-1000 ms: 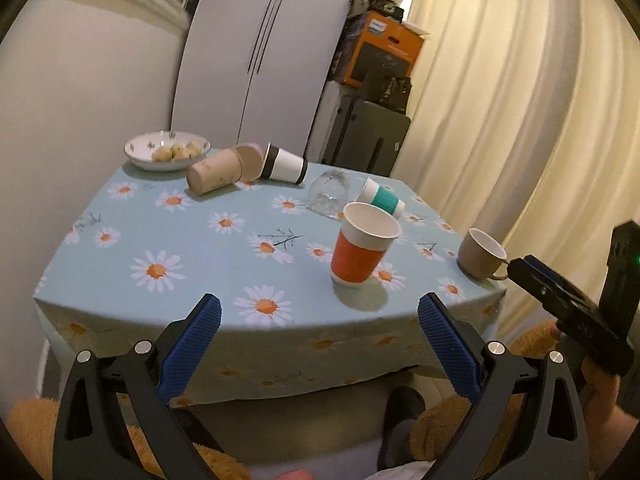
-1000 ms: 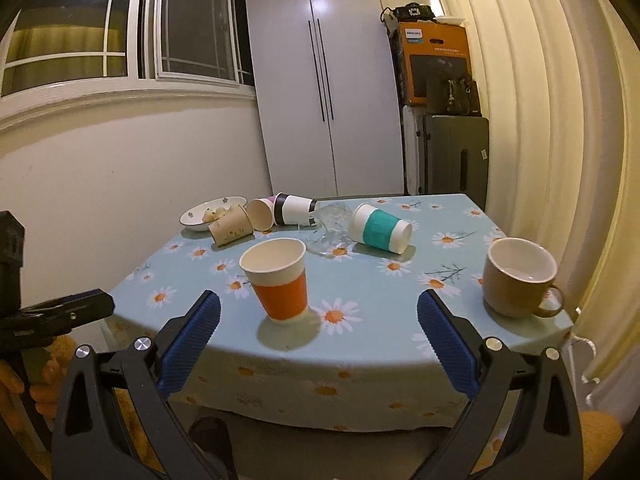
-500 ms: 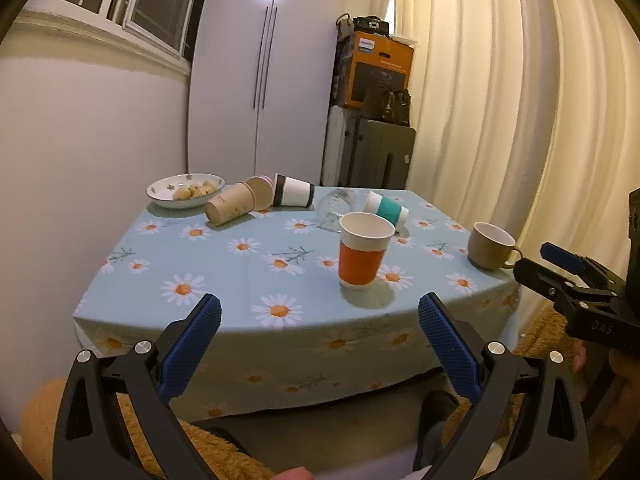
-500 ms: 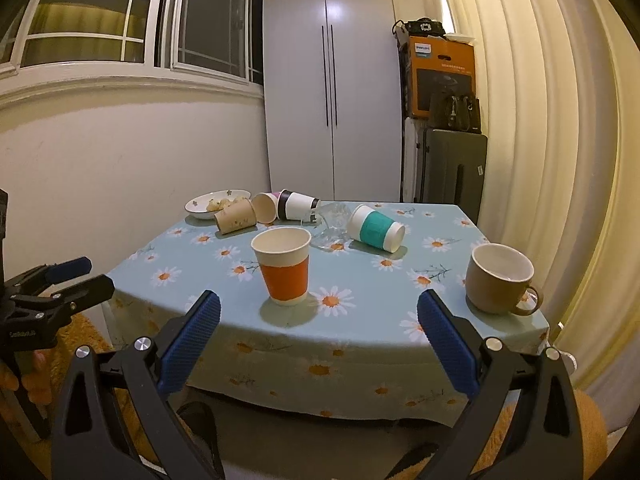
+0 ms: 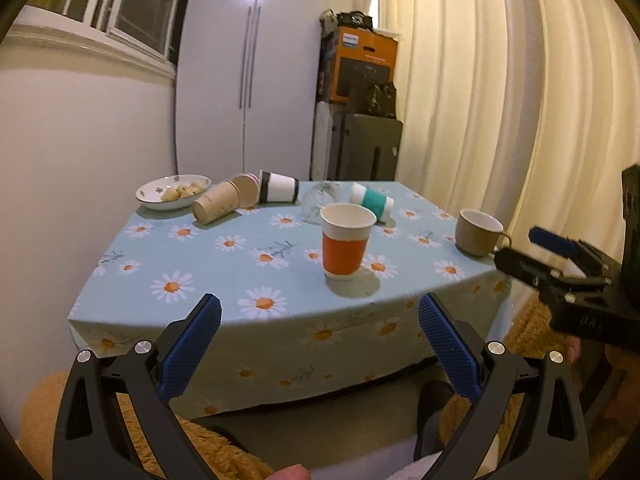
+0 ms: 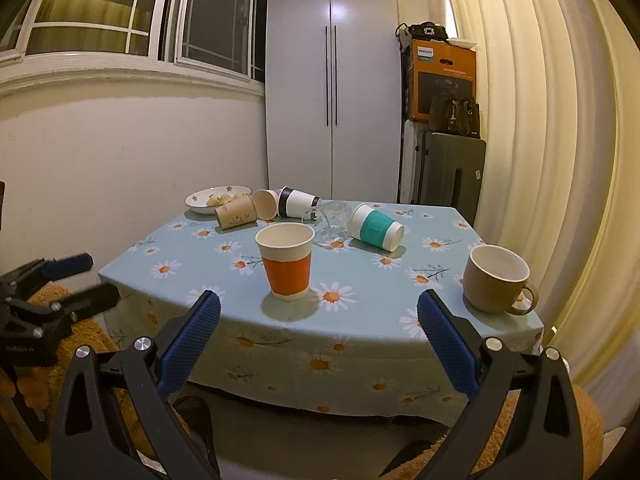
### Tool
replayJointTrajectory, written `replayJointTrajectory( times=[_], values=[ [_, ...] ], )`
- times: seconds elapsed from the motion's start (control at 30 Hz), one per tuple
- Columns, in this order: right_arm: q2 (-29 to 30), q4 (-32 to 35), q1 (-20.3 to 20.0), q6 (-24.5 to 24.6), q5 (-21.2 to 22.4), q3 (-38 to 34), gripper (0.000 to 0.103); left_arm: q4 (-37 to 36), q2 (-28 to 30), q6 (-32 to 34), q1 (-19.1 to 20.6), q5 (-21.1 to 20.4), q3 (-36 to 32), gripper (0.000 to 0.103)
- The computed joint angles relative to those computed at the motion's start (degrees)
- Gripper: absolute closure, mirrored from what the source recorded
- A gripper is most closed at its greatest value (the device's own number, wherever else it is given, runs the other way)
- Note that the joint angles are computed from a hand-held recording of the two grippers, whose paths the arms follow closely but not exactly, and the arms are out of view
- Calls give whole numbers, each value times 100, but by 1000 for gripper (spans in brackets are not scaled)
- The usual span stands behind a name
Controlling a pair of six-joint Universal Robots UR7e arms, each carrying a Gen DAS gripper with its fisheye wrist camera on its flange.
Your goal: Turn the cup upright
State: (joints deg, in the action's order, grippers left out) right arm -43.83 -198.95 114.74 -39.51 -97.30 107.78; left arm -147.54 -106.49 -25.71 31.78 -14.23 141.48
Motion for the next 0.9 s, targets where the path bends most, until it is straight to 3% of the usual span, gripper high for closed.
replayJointTrajectory(
  times=[0.9],
  values=[
    [43,166,31,80,-228,-77,5,1057,-59,-781,-30,165,-123,7]
  ],
)
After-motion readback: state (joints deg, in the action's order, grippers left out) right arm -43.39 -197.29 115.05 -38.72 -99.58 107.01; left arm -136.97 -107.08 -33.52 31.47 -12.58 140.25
